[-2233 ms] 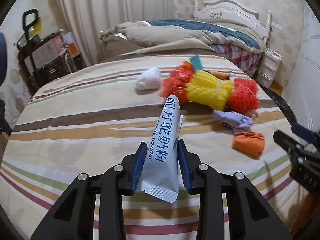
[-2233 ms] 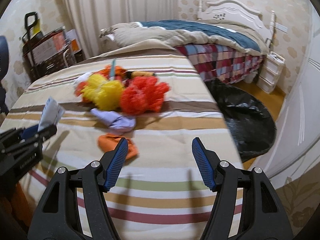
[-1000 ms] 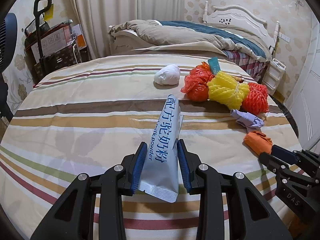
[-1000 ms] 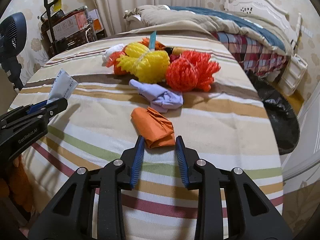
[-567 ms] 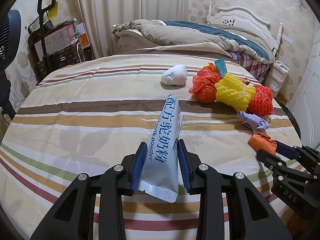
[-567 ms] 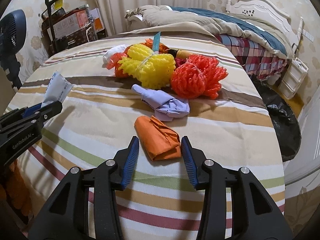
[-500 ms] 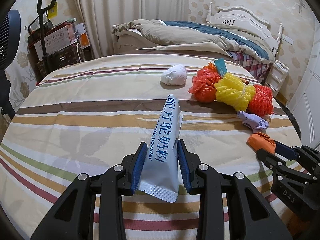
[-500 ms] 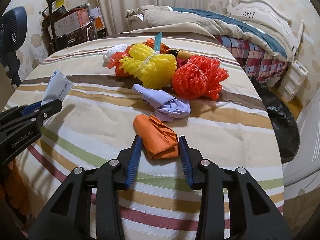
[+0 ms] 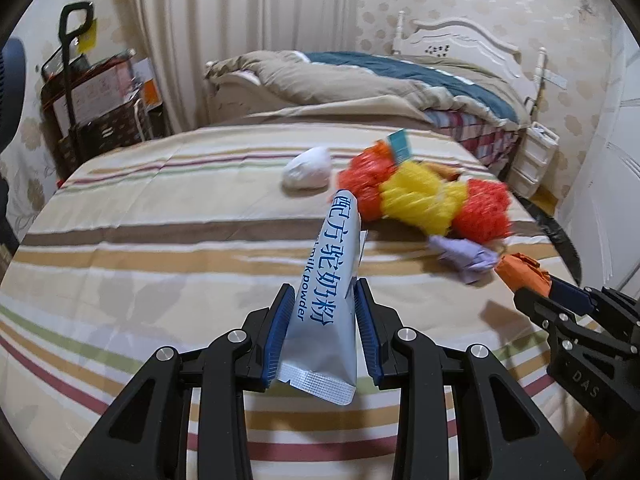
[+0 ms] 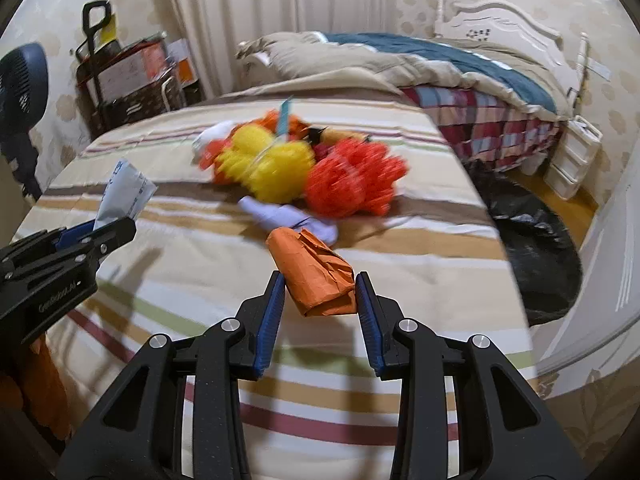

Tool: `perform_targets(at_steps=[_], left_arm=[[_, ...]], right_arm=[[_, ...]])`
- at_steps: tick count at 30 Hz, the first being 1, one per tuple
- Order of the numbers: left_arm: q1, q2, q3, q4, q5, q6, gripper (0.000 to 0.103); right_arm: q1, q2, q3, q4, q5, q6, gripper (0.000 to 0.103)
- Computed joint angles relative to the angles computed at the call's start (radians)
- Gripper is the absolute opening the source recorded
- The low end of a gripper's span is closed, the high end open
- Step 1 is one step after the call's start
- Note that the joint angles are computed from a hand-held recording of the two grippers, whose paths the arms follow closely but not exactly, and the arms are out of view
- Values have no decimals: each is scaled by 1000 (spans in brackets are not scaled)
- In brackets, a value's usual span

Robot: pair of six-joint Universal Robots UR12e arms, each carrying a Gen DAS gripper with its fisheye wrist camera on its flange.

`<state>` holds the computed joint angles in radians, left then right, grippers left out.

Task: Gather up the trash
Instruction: 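Lift the packet with the left tool while the right tool grasps the orange folded bag, then carry both items over the black trash bin and open both tools to drop them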

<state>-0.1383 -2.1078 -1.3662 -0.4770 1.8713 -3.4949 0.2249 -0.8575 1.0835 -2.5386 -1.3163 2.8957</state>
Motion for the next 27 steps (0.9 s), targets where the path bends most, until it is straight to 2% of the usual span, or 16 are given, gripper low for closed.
perform_targets(at_steps=[7,13,17,27], left_arm=[[-18,-42,76,22,-39,52,34],[-38,-108,184,7,-80,112,34],[-49,-167,284,-33,-113,144,34],[-77,-329,565,-160,-146,198,34]], right_arm=[[-26,16,-31,-55,-53,77,35],[-53,50,-86,-72,-123,148,35],[-68,79,-130,-72,-173,180,35],[-104,169,-272,10,-200,256,36]])
